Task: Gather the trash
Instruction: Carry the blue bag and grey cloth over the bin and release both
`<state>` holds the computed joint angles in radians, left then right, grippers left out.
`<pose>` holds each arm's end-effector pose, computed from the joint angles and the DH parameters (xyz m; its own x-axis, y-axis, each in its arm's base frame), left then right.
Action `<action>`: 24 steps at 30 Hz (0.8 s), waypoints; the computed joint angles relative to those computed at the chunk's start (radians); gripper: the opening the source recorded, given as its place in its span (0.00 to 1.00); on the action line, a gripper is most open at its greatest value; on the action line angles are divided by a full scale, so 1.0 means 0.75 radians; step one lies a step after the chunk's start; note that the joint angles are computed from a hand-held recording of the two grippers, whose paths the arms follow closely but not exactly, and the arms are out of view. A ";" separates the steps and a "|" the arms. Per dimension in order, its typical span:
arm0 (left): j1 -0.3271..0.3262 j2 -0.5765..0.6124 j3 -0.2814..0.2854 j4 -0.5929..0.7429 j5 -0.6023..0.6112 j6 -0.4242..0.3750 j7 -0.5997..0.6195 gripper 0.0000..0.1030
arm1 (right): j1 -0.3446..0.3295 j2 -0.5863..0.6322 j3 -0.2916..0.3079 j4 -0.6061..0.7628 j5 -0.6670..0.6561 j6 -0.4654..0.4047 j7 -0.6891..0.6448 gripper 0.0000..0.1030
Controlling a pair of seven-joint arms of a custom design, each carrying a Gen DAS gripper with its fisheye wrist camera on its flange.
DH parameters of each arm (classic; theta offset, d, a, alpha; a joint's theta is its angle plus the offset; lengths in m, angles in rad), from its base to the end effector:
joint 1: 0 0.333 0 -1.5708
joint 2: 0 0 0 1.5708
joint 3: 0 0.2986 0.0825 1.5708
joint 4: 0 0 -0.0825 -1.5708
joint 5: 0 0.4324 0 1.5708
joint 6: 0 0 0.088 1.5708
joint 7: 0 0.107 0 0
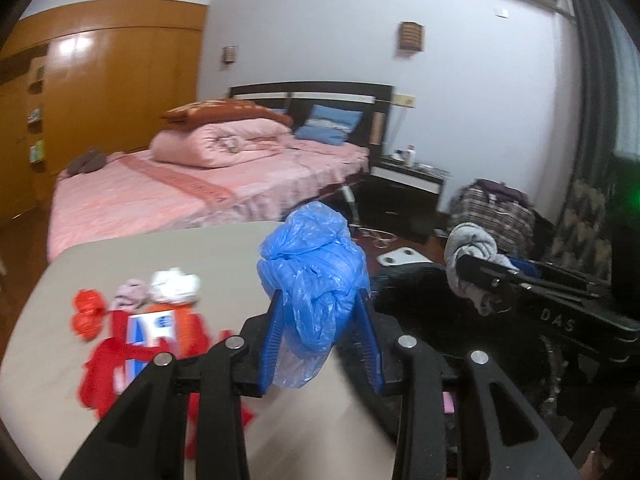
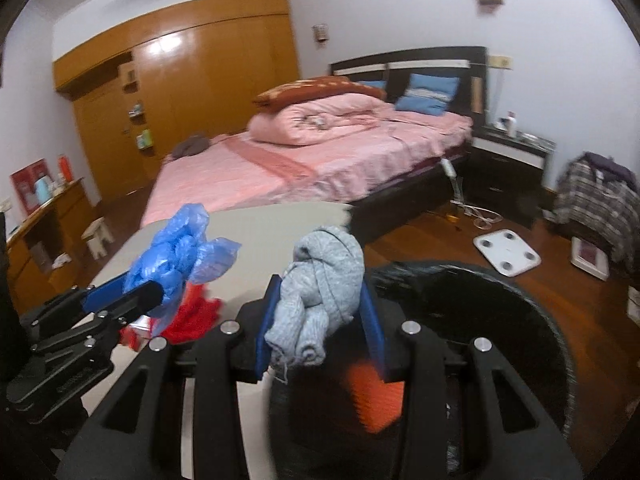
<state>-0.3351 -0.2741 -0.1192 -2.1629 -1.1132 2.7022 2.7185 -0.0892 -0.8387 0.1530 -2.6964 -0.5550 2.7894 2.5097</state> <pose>0.5214 -0.2259 0.5581 -0.7329 -0.6736 0.0958 -0.3849 0.2944 -0.8748 0.4081 0.0539 0.5444 -0.3499 -0.9271 -0.1343 -0.4578 0.2943 -0.8389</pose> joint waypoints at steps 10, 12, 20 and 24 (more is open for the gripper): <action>-0.066 0.079 -0.076 0.075 0.003 -0.097 -0.008 0.34 | -0.068 -0.299 -0.029 -0.211 0.006 -0.171 0.032 0.36; -0.076 0.096 -0.093 0.089 0.012 -0.108 -0.009 0.34 | -0.075 -0.339 -0.035 -0.240 0.011 -0.189 0.038 0.36; -0.090 0.159 -0.132 0.135 0.010 -0.151 0.018 0.58 | -0.123 -0.418 -0.005 -0.292 -0.008 -0.239 0.085 0.56; -0.076 0.155 -0.131 0.129 0.010 -0.115 0.012 0.61 | -0.158 -0.449 0.036 -0.301 -0.058 -0.232 0.142 0.87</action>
<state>-0.3924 -0.1582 -0.2173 -2.0660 -1.1055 2.6157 2.7272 -0.2076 -1.1753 0.1802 -2.9220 -0.5982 2.6156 2.6161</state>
